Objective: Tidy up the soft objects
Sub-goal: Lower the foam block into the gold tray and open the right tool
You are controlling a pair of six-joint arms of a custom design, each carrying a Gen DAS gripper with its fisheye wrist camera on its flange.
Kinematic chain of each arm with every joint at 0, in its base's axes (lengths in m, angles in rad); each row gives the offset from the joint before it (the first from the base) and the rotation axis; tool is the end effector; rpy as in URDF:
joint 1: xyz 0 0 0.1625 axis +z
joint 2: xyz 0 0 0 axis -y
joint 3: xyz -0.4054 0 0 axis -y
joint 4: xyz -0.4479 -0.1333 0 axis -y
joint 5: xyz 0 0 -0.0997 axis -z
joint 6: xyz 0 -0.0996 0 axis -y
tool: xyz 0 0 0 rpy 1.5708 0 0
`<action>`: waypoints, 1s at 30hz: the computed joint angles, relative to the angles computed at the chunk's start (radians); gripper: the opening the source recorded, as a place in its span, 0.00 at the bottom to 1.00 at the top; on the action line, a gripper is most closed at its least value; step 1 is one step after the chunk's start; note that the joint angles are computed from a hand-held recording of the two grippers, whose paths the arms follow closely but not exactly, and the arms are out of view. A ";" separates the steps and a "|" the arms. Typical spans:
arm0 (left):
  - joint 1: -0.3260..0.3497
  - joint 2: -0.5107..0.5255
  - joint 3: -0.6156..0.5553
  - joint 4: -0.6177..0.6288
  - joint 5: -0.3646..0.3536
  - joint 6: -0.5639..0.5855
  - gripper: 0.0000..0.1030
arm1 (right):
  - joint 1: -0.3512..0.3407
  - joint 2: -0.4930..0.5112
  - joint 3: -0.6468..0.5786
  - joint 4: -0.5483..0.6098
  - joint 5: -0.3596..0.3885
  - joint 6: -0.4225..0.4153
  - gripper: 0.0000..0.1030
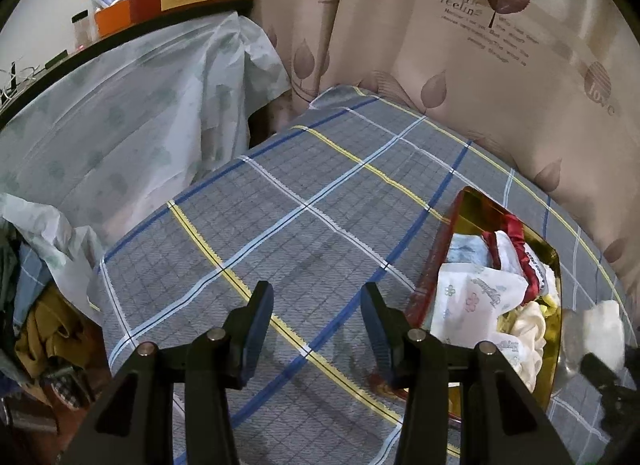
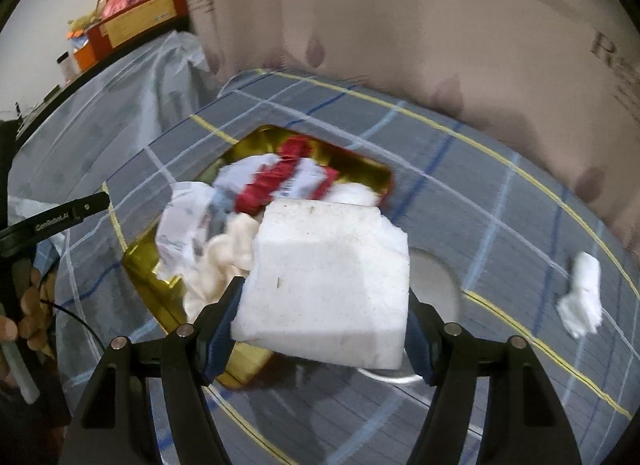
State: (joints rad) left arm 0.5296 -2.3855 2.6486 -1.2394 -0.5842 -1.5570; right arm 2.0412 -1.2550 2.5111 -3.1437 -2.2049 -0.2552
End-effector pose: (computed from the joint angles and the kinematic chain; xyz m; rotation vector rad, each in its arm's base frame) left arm -0.0541 -0.2824 0.2228 -0.2070 2.1799 -0.9414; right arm 0.2404 -0.3089 0.0768 0.7657 -2.3867 0.4857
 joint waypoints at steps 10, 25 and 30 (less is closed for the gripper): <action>0.010 0.012 -0.002 -0.010 -0.003 0.006 0.45 | 0.000 0.212 -0.115 -0.062 -0.005 0.022 0.65; 0.013 0.076 -0.004 -0.025 0.004 0.022 0.45 | -0.010 0.295 -0.154 -0.118 0.007 0.004 0.69; 0.008 0.089 -0.005 -0.020 0.008 0.022 0.45 | -0.003 0.280 -0.146 -0.120 0.008 0.006 0.71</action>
